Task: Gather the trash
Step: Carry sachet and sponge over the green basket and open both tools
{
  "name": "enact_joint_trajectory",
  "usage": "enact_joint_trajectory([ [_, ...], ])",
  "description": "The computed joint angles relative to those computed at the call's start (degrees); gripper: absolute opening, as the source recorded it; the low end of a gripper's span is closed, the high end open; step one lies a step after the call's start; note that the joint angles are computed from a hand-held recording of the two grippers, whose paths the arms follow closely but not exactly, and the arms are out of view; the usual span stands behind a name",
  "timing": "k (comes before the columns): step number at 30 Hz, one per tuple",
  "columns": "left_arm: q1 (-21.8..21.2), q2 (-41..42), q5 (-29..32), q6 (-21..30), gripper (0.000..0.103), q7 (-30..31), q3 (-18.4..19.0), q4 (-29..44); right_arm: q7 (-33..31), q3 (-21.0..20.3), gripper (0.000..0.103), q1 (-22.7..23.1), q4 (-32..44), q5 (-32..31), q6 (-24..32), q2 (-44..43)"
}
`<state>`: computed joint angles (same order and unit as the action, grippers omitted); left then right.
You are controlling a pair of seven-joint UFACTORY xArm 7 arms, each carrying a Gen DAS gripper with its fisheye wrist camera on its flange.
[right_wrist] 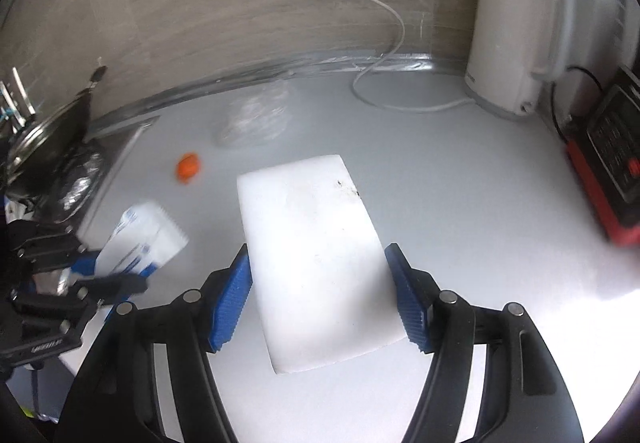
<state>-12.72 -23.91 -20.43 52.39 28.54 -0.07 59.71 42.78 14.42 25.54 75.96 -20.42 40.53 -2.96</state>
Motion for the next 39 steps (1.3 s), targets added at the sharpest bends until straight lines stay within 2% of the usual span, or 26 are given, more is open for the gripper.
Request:
enact_joint_trajectory([
  [7, -0.12, -13.95, 1.25, 4.10, 0.015, -8.11, -1.61, -8.54, 9.30, 4.82, 0.067, 0.59, -12.78, 2.67, -0.61, -14.02],
  [12, -2.18, -25.50, 2.13, 10.76, 0.015, -12.84, -2.69, -13.84, 11.91, 8.25, 0.067, 1.46, -19.03, 6.68, 0.91, -22.75],
  [18, -4.92, -36.39, 2.51, 17.97, 0.016, -17.45, -4.50, -18.60, 11.79, 10.60, 0.067, 3.43, -24.27, 11.86, 4.50, -31.21],
  [24, -8.71, -42.44, 0.21, 23.23, 0.017, -20.57, -6.28, -23.99, 10.07, 12.01, 0.068, 5.99, -27.76, 16.33, 8.82, -36.13],
  [26, -9.83, -43.02, -0.29, 24.12, 0.024, -21.04, -7.38, -25.81, 9.37, 12.08, 0.068, 6.96, -28.97, 17.77, 9.71, -37.27],
  [27, -10.75, -43.14, -1.12, 24.44, 0.035, -21.30, -7.90, -27.27, 9.14, 12.14, 0.068, 7.28, -29.55, 18.35, 9.98, -37.76],
  [29, -11.81, -43.44, -2.31, 24.62, 0.047, -22.46, -8.79, -29.40, 8.78, 12.21, 0.068, 8.00, -30.84, 19.41, 10.45, -39.14],
  [35, -14.01, -42.87, -4.41, 23.77, 0.053, -26.05, -10.02, -33.10, 8.52, 12.56, 0.068, 8.84, -32.68, 21.47, 11.95, -41.87],
  [37, -14.14, -43.07, -4.32, 23.32, 0.062, -27.47, -10.15, -33.43, 8.41, 12.64, 0.068, 8.95, -33.02, 21.90, 12.25, -42.55],
  [39, -14.41, -43.45, -3.80, 22.83, 0.065, -28.21, -10.22, -33.36, 8.19, 12.65, 0.068, 9.04, -33.26, 22.31, 12.43, -42.97],
])
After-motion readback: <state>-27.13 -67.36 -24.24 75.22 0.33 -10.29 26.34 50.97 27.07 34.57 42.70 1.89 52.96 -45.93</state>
